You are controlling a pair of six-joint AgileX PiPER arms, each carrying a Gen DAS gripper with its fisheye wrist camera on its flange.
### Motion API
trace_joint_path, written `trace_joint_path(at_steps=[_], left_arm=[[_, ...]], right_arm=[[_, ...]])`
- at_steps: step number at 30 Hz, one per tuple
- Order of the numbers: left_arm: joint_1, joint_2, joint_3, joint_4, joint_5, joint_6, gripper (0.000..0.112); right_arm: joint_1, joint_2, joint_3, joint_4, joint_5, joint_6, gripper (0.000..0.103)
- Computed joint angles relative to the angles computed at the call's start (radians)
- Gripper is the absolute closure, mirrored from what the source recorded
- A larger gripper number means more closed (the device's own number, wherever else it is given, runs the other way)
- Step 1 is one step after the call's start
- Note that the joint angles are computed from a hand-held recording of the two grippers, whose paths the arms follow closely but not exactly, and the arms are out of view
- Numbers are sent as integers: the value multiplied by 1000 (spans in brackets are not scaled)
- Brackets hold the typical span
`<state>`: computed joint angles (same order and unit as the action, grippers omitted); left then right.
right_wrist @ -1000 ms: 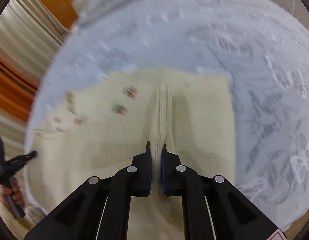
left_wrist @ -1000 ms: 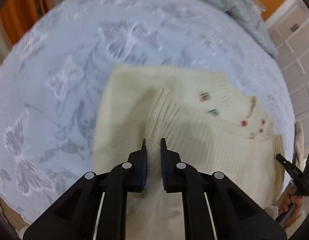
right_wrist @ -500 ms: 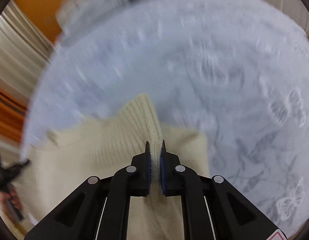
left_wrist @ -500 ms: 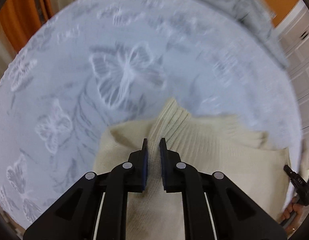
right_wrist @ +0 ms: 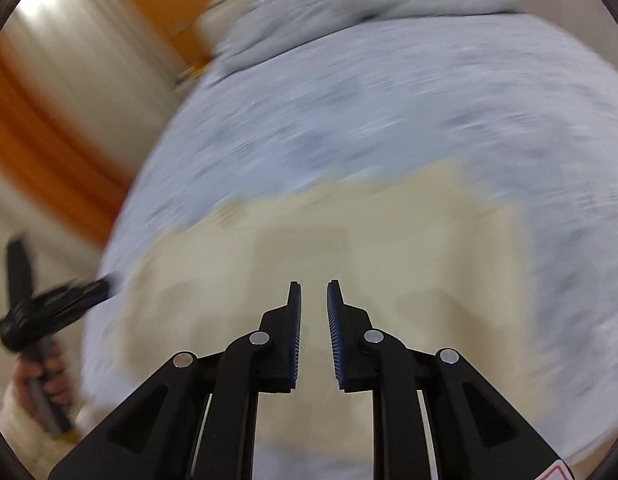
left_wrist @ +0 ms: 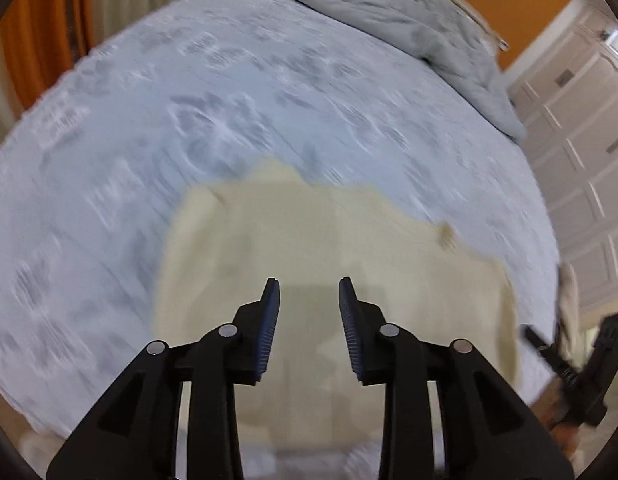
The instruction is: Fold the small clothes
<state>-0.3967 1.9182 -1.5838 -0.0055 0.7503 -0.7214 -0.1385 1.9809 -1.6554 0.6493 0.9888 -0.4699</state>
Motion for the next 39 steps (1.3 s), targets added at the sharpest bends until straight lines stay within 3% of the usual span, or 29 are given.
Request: trace_joint_path(at_steps=[2, 4, 8, 9, 11, 13, 15, 18, 19, 22, 24, 26, 28, 29, 30, 31, 36, 39], left_arm=[[-63, 29, -13, -4, 18, -12, 82], [-116, 64, -43, 73, 70, -71, 82], [-130, 114, -12, 167, 153, -155, 82], [-120, 107, 14, 163, 143, -153, 83], [-87, 36, 158, 133, 39, -159, 83], [-56, -14, 248, 85, -39, -117, 86], [-52, -24, 273, 80, -65, -101, 86], [-79, -19, 277, 140, -64, -150, 87], [-92, -9, 261, 165, -48, -173, 87], [-98, 8, 233, 186, -19, -183, 87], [-95, 11, 228, 178, -19, -168, 87], [-86, 5, 241, 163, -37, -158, 87], [-86, -1, 251, 160, -43, -167, 87], [-89, -1, 250, 163, -40, -175, 87], [-91, 0, 247, 167, -33, -179, 87], [-93, 4, 239, 171, -23, -184, 87], [-94, 6, 227, 163, 0, -172, 87], [-96, 5, 228, 165, 3, -170, 86]], right_arm=[[109, -52, 102, 52, 2, -56, 88], [208, -78, 171, 62, -51, -84, 88], [246, -40, 190, -52, -115, -28, 92], [224, -35, 200, -98, -134, -5, 99], [132, -37, 244, -177, -177, 48, 103], [-22, -35, 261, -160, -155, 34, 103], [-127, -60, 307, -224, -199, 35, 103], [-282, -19, 267, -116, -79, 94, 103], [-299, -34, 265, -108, -76, 105, 103], [-262, -104, 309, -161, -166, 124, 84], [-217, -116, 309, -229, -200, 178, 49], [-159, -121, 316, -328, -270, 264, 46], [-149, -93, 308, -347, -286, 251, 46], [-174, -81, 314, -334, -273, 208, 57], [-192, -61, 303, -319, -244, 173, 82], [-202, -55, 301, -264, -225, 120, 93], [-247, -161, 343, -94, -244, 21, 94], [-239, -84, 285, -214, -195, 133, 95]])
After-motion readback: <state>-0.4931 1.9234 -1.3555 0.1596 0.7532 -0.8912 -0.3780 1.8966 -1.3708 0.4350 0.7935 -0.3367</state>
